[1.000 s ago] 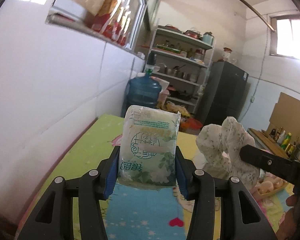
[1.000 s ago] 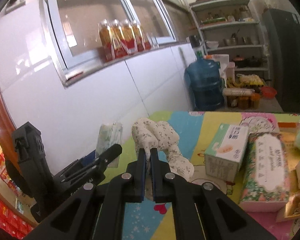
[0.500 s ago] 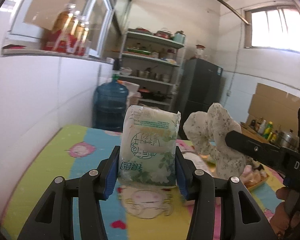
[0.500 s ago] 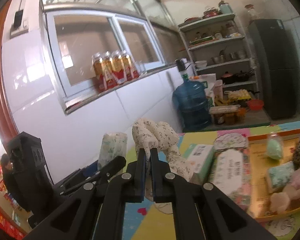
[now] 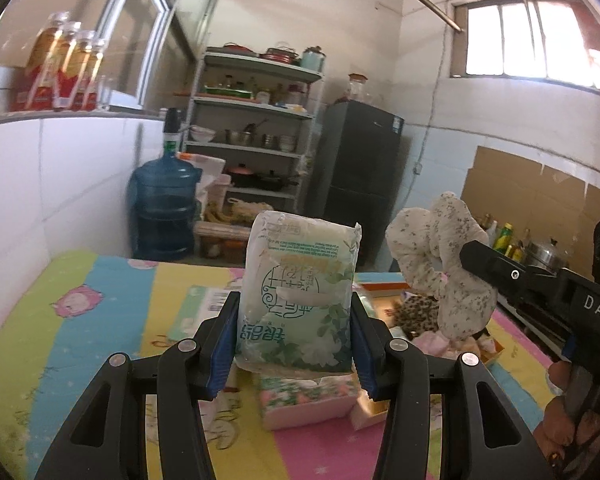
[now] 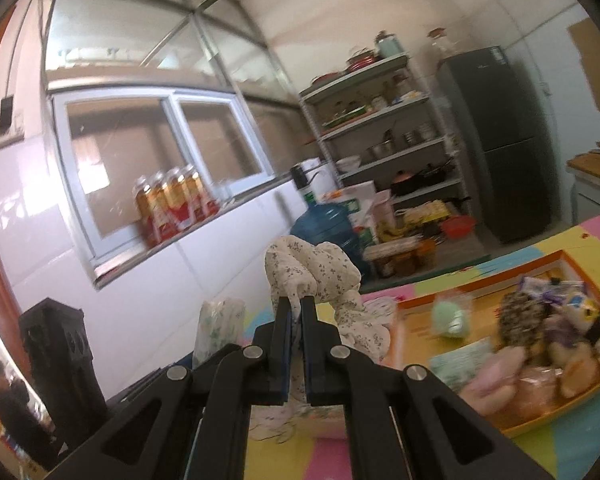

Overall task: Organize soft objects
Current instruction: 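Carry the tissue pack with left tool while right tool carries the scrunchie over the lid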

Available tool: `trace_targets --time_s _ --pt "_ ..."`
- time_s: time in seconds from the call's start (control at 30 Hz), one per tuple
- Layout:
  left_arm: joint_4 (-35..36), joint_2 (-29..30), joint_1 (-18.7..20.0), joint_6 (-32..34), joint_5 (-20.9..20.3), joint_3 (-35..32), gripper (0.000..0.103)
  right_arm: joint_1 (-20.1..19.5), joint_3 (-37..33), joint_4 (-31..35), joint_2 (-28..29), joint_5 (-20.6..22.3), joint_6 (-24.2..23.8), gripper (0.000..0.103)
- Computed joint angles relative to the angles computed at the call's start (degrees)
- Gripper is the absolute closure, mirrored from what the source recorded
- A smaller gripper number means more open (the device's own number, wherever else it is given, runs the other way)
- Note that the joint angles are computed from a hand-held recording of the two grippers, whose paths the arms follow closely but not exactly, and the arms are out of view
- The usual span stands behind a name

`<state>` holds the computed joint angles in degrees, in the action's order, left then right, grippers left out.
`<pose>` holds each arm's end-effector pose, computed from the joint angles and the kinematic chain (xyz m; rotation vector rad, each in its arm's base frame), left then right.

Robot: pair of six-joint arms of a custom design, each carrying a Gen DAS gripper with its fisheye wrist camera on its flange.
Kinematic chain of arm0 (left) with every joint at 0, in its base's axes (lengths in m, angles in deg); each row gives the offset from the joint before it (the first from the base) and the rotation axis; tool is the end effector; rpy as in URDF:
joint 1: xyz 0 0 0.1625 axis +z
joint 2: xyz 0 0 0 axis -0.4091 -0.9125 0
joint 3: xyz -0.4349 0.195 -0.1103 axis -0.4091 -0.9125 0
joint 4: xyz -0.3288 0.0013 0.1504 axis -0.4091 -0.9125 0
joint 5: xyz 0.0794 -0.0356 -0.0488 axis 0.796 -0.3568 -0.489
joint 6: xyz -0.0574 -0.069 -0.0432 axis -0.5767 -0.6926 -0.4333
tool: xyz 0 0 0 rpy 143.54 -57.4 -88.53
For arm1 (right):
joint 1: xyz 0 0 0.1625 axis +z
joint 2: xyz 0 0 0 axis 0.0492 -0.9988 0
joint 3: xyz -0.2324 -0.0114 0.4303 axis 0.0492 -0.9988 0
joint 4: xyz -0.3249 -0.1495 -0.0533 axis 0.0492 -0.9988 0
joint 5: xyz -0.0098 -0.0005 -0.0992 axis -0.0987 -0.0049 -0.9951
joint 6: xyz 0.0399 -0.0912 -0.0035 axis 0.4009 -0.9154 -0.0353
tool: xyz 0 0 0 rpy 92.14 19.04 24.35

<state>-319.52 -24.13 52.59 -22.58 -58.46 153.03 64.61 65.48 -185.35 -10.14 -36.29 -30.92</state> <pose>-0.3482 -0.4396 -0.0443 0.5305 2.2314 -1.4402 0.0088 -0.4669 0.3366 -0.8645 2.6426 -1.4173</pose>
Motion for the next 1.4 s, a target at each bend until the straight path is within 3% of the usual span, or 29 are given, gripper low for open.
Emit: trace_targets --time_s 0.23,0.9,1.4 --pt "7.17 1.44 0.67 -0.06 -2.08 -6.25 0.052 -3.91 -2.39 2.77 -1.68 1.83 1.21 0.098" --pt "24.36 7.25 2.54 -0.98 -3.87 -23.75 0.052 -12.13 -8.98 4.03 -3.48 1.10 2.63 0.098" --pt "35.42 10.24 5.33 -0.71 -5.75 -35.43 0.052 -11.00 -13.90 5.74 -1.45 -4.39 0.64 0.098"
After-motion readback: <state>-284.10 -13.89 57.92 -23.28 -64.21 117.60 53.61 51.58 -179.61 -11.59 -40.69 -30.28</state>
